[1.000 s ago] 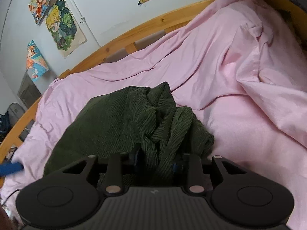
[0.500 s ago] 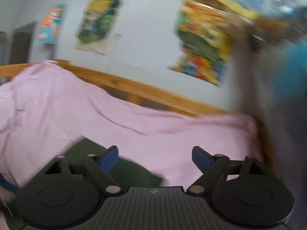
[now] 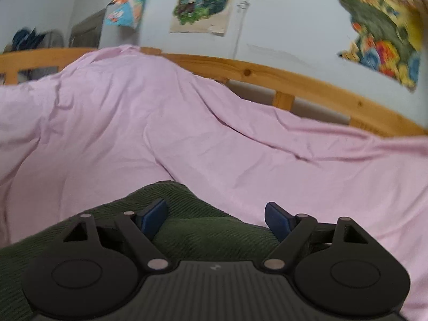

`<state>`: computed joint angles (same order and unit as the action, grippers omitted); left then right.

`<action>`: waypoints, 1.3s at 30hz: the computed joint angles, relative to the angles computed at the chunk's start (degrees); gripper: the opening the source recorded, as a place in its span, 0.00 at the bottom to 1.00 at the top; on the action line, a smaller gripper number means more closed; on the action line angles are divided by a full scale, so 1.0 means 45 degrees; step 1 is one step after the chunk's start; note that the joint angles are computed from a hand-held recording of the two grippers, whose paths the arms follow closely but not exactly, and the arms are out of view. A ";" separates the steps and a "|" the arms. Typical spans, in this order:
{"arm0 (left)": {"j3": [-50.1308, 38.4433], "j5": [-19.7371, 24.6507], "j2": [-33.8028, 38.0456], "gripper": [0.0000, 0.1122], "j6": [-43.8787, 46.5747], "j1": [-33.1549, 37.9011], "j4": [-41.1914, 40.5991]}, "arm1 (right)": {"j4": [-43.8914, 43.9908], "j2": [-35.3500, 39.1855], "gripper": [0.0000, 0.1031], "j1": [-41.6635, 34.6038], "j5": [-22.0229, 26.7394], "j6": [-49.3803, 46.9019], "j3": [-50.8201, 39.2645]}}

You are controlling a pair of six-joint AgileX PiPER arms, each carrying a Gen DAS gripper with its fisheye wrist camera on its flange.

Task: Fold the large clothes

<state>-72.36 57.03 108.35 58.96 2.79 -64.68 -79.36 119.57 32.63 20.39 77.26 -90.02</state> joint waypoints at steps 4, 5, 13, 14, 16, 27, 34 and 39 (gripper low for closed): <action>-0.0479 0.0116 -0.0117 0.79 -0.0088 -0.0149 0.0375 | 0.1802 -0.0172 0.84 -0.0221 -0.0073 -0.1684 -0.0204; -0.0420 0.0194 -0.0255 0.78 0.0156 -0.0006 0.0325 | 0.2873 -0.0297 0.85 -0.0178 0.0273 -0.2729 -0.0431; -0.0490 -0.1584 -0.0751 0.86 -0.0497 -0.0082 -0.0866 | 0.2624 -0.4463 0.96 0.2040 0.4437 -0.0525 0.3205; -0.0785 -0.2041 -0.0639 0.87 -0.1289 -0.0469 -0.0084 | 0.2353 -0.4776 0.97 0.2402 0.4927 0.0056 0.3767; -0.0915 -0.2024 -0.0352 0.89 -0.1538 -0.0563 0.0037 | 0.1942 -0.4745 0.97 0.3360 0.6780 0.0953 0.4422; 0.0813 -0.3755 -0.0780 0.91 0.0326 -0.1352 -0.1512 | 0.0899 -0.3990 0.99 0.3100 0.7243 0.5989 0.6228; 0.0227 -0.1909 -0.1279 0.91 -0.0877 -0.0628 -0.0299 | 0.1432 -0.5095 0.99 0.3201 0.7185 0.6380 0.6478; 0.1104 -0.1029 -0.1963 0.91 -0.0582 -0.0425 0.0172 | 0.1150 -0.6851 1.00 0.2720 0.5340 0.7859 0.7665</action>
